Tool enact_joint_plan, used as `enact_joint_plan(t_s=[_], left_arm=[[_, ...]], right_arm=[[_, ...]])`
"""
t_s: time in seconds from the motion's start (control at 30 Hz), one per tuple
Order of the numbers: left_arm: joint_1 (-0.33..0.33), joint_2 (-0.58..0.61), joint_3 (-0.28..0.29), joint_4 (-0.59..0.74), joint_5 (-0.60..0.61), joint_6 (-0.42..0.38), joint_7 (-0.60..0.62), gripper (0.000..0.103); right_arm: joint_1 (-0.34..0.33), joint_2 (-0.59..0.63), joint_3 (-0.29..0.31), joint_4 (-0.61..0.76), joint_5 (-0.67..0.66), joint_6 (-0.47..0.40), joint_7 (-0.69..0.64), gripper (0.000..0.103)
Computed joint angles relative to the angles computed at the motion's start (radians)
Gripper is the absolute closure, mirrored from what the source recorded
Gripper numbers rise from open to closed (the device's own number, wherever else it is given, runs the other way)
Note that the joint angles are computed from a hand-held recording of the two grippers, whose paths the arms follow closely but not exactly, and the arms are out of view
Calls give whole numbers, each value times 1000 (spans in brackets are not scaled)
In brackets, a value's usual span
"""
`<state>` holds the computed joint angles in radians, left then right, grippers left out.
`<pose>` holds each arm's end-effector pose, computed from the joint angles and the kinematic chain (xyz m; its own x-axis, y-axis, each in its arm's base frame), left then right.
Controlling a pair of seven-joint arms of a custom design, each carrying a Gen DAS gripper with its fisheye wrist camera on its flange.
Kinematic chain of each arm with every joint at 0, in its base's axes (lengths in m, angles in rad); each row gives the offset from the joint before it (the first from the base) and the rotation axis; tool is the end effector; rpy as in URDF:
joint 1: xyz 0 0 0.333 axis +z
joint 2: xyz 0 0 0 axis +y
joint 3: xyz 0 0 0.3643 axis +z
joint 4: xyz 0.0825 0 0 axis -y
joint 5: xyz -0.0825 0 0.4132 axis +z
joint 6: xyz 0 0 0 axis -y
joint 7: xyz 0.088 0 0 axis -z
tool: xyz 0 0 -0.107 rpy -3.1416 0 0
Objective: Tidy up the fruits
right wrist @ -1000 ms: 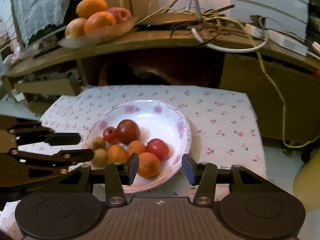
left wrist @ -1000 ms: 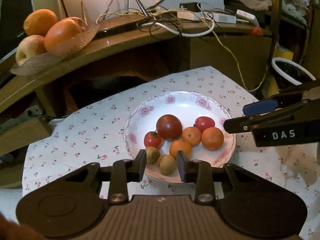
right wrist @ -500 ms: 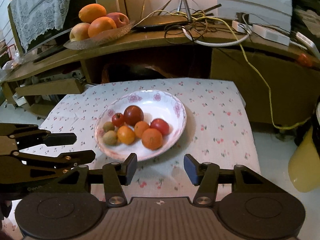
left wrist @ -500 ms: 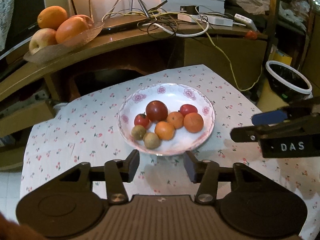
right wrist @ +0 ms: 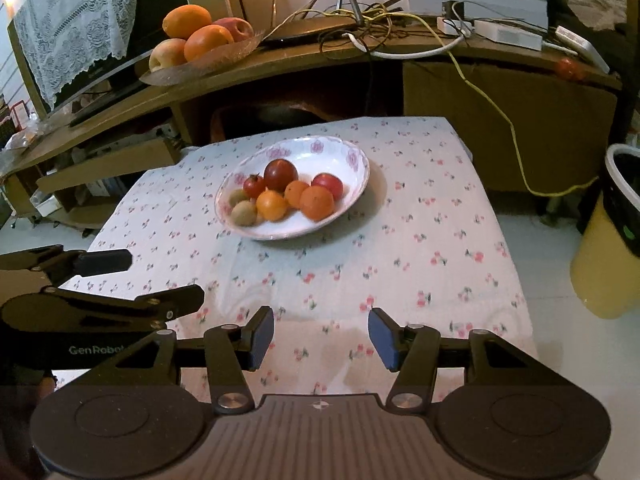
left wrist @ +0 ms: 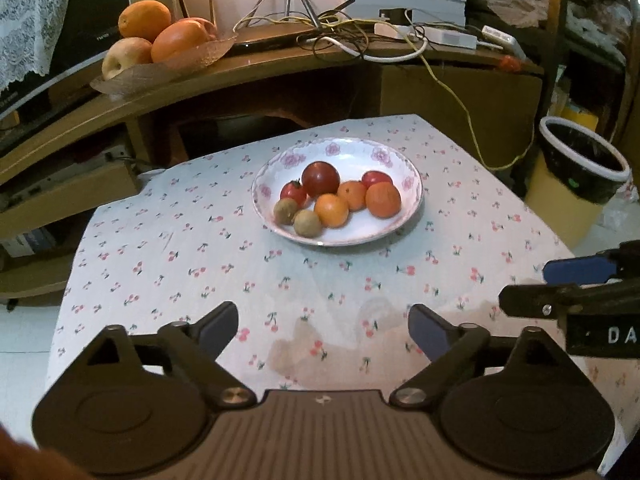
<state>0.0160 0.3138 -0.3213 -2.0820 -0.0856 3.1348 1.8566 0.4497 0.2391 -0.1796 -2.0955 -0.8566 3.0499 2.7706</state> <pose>0.6438 -0.1783 0.3955 -0.4225 -0.9055 -0.0396 -0.6463 0.3316 -0.6872 0.5989 0.2331 0.3985 -0.0241 -0.9894 -0.1434 -0.7310 0.1152 -0.6726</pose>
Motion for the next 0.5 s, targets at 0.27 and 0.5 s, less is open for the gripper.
enact_joint_plan(t_s=[0.27, 0.5], left_arm=[[-131, -56, 143, -76, 87, 50, -100, 0], [-117, -89, 136, -125, 99, 71, -151, 0]], right_arm=[[9, -52, 11, -50, -145, -44, 180, 48], [-40, -76, 81, -66, -239, -79, 276, 47]])
